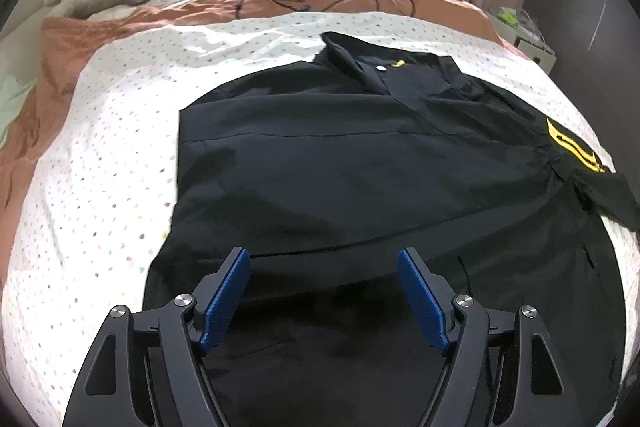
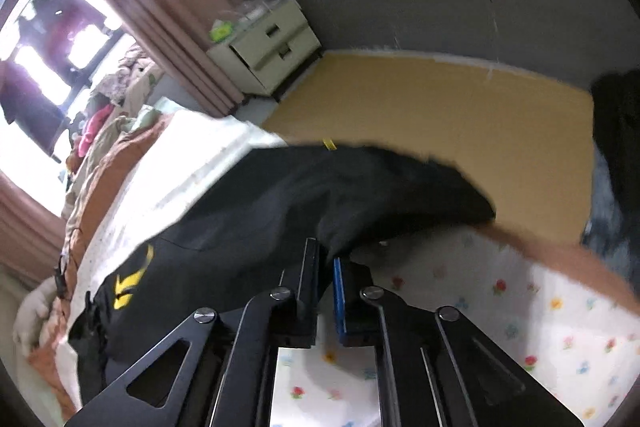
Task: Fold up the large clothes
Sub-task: 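Fold the held side over the shirt body with the right gripper, release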
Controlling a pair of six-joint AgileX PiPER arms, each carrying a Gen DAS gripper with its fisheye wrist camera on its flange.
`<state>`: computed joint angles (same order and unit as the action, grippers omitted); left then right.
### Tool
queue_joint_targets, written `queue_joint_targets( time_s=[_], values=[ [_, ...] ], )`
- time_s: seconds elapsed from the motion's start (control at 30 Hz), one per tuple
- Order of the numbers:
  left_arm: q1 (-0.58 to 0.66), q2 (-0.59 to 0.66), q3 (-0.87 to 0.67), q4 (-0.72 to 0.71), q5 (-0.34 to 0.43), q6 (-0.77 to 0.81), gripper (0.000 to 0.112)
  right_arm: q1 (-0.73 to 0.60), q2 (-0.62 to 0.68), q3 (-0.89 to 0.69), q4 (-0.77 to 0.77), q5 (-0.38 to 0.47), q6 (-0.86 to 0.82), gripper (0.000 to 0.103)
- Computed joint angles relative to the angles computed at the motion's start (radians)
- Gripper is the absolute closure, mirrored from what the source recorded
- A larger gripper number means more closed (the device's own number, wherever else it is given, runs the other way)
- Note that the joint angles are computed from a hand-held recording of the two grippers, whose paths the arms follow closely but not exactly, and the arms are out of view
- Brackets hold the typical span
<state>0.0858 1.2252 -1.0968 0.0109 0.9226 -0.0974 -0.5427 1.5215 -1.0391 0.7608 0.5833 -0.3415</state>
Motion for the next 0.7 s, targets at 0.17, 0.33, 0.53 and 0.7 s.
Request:
queue_joint_targets(
  time_s=[0.17,0.33,0.53,0.7],
  values=[
    [0.092,-0.041,0.013,-0.073,0.024,0.091,0.035,0.08,-0.122,-0.119,-0.174,0.031,0.134,0.098],
    [0.245,-0.086,0.012,-0.2,0.07,0.248,0.035,0.25,-0.178,-0.332,-0.413,0.123,0.343,0.099],
    [0.486,-0.114,-0.012,-0.358,0.16,0.464,0.035,0.582,-0.153,-0.61,-0.736,0.25,0.623,0.099],
    [0.721,-0.107,-0.049,-0.49,0.259,0.644,0.035,0.844,-0.03,-0.877,-0.941,0.387,0.769,0.099]
  ],
)
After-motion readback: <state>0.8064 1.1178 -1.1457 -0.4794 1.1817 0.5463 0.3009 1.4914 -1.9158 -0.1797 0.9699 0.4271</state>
